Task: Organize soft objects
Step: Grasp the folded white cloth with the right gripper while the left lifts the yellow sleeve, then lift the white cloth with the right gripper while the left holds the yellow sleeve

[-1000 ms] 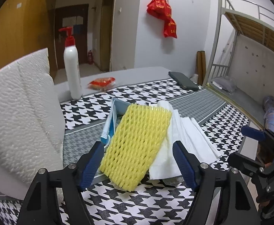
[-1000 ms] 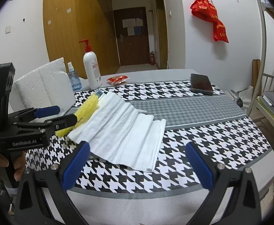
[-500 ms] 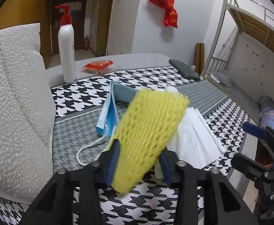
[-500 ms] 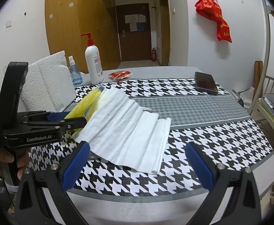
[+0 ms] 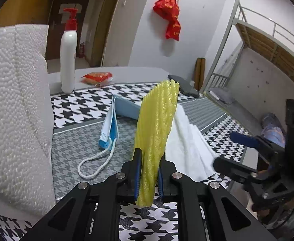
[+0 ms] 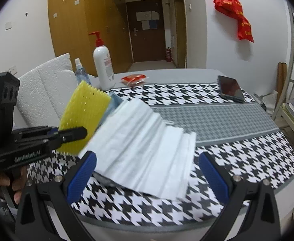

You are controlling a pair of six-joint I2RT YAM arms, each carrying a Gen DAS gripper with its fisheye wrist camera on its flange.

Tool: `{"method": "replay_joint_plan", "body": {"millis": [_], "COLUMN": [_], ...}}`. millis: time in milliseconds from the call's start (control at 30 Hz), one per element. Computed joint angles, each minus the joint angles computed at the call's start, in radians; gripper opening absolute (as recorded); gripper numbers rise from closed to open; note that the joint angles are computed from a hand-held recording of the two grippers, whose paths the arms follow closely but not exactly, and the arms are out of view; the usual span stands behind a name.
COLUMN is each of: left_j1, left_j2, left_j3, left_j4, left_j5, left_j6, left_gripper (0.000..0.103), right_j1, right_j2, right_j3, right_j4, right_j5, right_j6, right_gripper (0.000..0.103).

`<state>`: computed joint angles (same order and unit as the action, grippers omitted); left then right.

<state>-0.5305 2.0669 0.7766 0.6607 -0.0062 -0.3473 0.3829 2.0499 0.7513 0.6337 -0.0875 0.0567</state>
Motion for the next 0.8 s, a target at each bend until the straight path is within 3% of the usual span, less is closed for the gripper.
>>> {"method": "replay_joint_plan", "body": {"millis": [133, 300, 367, 433, 500, 600, 800], "left_j1": [-0.012, -0.018, -0.015, -0.009, -0.001, -0.004, -0.014], "left_j2": [-0.022, -0.017, -0.021, -0.024, -0.023, -0.027, -0.022], "left_j3": [-0.048, -0.043, -0.055, -0.067, -0.073, -0.081, -0.075], "left_j4": [0.081, 0.08, 0.104, 0.127, 0.144, 0.152, 0.145], "left_j5": [-0.021, -0.025, -0.024, -0.019, -0.01, -0.018, -0.004], "left_j6": [0.015, 0.024, 0.023, 0.016, 0.012, 0.013, 0.031], "left_gripper": [0.015, 0.015, 0.015, 0.015, 0.015, 0.015, 0.01], "right_j1": [0.008, 0.012, 0.014, 0.016, 0.016, 0.017, -0.001], "right_j2": [0.032, 0.101, 0.115, 0.117, 0.114, 0.091, 0.006], "right_j3": [0.064, 0.17, 0.187, 0.191, 0.189, 0.161, 0.07], "right_j4": [-0.046, -0.147, -0.167, -0.178, -0.184, -0.171, -0.126], "right_j5": [-0.026, -0.042, -0.044, -0.046, -0.052, -0.047, -0.055], "right_j6": [0.013, 0.025, 0.029, 0.03, 0.037, 0.042, 0.05], "right_gripper": [0.1, 0.075, 0.072, 0.062, 0.044, 0.028, 0.012]}}
